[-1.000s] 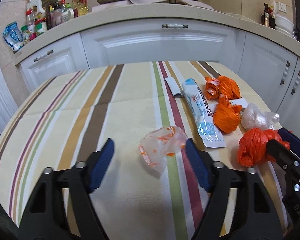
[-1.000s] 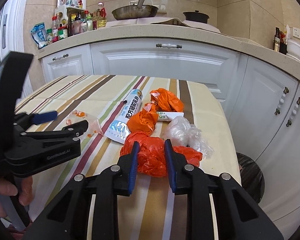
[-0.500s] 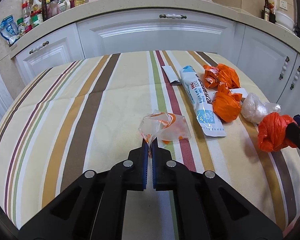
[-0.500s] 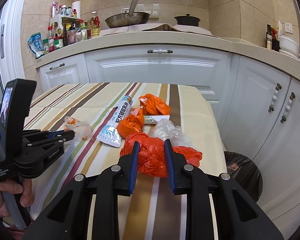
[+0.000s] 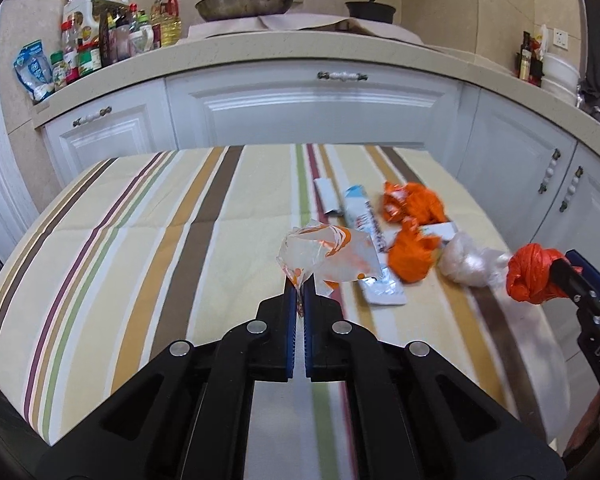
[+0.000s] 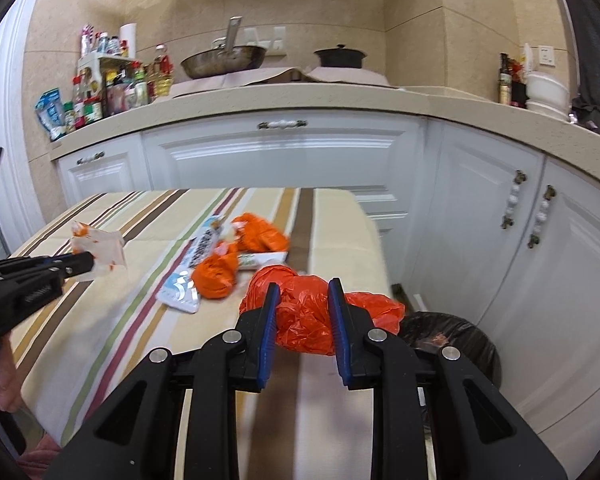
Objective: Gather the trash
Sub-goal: 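Carry both bags to the black bin and open both grippers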
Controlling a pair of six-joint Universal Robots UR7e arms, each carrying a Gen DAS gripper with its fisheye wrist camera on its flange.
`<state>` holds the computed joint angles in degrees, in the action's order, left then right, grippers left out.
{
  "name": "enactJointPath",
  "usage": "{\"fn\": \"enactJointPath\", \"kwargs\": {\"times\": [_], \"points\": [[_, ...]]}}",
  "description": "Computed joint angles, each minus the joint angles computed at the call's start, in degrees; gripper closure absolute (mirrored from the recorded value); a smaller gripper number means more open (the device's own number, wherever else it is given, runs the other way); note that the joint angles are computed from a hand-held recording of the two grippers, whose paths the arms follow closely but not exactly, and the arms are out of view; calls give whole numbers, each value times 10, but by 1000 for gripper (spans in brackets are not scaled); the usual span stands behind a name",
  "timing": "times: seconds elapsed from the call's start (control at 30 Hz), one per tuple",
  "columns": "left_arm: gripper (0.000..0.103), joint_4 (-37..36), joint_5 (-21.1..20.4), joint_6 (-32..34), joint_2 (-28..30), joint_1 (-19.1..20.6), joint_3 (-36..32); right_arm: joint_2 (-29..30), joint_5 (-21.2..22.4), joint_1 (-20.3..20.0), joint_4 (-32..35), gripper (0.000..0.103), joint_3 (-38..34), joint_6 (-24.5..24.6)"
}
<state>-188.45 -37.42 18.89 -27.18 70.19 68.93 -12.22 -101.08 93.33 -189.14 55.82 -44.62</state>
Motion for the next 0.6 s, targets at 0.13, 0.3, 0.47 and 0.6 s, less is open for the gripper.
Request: {"fn": "enactJointPath", "kwargs": {"times": [0.13, 0.3, 0.47, 0.6], "points": [[100, -3, -18, 18, 14, -13, -18, -5, -10, -7, -19, 77, -4, 7], [100, 32, -51, 33, 50, -28, -70, -14, -24, -20, -44, 78, -10, 13], [100, 85, -74, 39, 102, -41, -145, -13, -33, -36, -56, 78, -37, 20], [100, 135, -87, 46, 159, -50, -233, -9, -38, -52, -48, 78, -70, 26]]}}
